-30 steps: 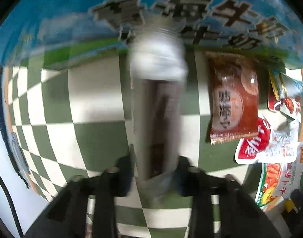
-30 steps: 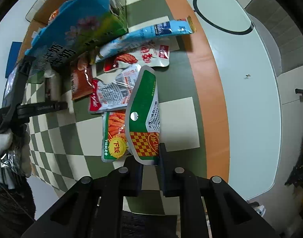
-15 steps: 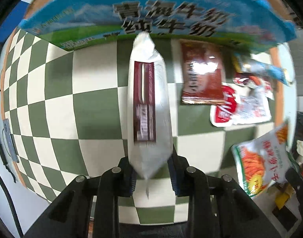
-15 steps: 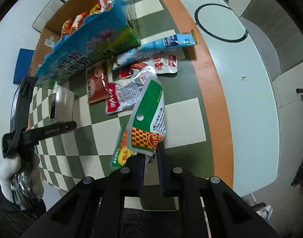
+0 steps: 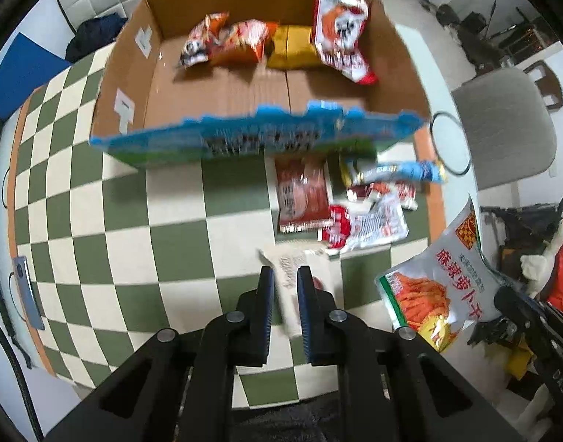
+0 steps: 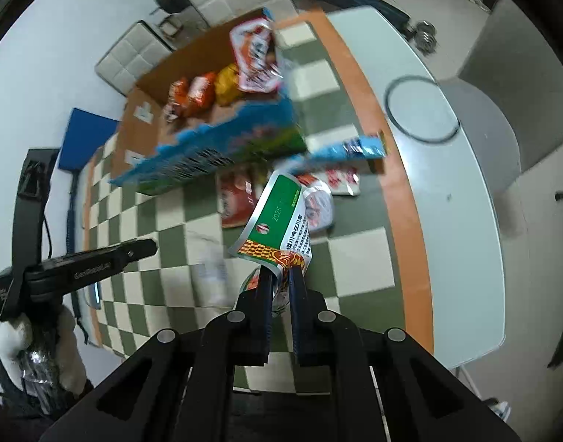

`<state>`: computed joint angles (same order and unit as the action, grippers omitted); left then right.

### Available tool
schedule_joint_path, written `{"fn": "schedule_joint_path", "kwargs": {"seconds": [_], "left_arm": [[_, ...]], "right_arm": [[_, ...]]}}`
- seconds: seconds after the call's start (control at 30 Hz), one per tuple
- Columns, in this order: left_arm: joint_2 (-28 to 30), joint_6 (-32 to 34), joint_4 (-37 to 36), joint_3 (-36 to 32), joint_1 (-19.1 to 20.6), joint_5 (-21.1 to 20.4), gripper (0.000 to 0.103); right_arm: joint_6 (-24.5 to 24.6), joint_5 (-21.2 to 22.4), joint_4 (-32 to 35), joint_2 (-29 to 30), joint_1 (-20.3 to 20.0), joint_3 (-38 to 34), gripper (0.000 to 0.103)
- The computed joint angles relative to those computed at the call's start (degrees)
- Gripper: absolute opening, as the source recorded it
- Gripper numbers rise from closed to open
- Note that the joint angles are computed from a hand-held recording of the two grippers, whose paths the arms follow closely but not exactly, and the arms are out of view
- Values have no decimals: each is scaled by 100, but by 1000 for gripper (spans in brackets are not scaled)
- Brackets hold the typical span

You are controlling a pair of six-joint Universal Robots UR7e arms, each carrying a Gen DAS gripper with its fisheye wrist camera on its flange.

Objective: Organize snacks

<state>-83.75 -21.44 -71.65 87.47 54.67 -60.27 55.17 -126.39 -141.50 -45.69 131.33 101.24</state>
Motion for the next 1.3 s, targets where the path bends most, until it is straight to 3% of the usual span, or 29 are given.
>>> {"fn": "schedule_joint_path", "kwargs": {"seconds": [0.07, 0.17, 0.33, 0.5, 0.6, 0.67, 0.9, 1.23, 1.3], "left_arm": [[35, 49, 35, -3, 96, -109, 25], [91, -89, 100, 17, 421, -483, 34], [251, -366, 183, 310, 775, -1042, 36], [443, -565, -2, 676, 843, -1192, 36], [579, -656, -83, 825, 821, -1079, 39], [631, -697, -116, 875, 760, -1039, 53], [821, -888, 132, 1095, 347, -361, 70], [823, -1134, 467, 1498, 546, -97, 71], [654, -1101, 240, 1624, 505, -63, 58]], "right_arm": [[-93, -25, 45, 28, 32, -129, 9], [-183, -25, 63, 89, 2, -251, 9], [-129, -14, 216, 167, -91, -238, 9], [81, 23, 277, 65, -235, 54, 9], [220, 7, 247, -44, -306, 258, 9], [298, 7, 195, -117, -343, 379, 9], [437, -1, -59, -262, -413, 641, 9], [476, 0, -297, -321, -407, 743, 9], [462, 31, -329, -304, -419, 741, 9]]}}
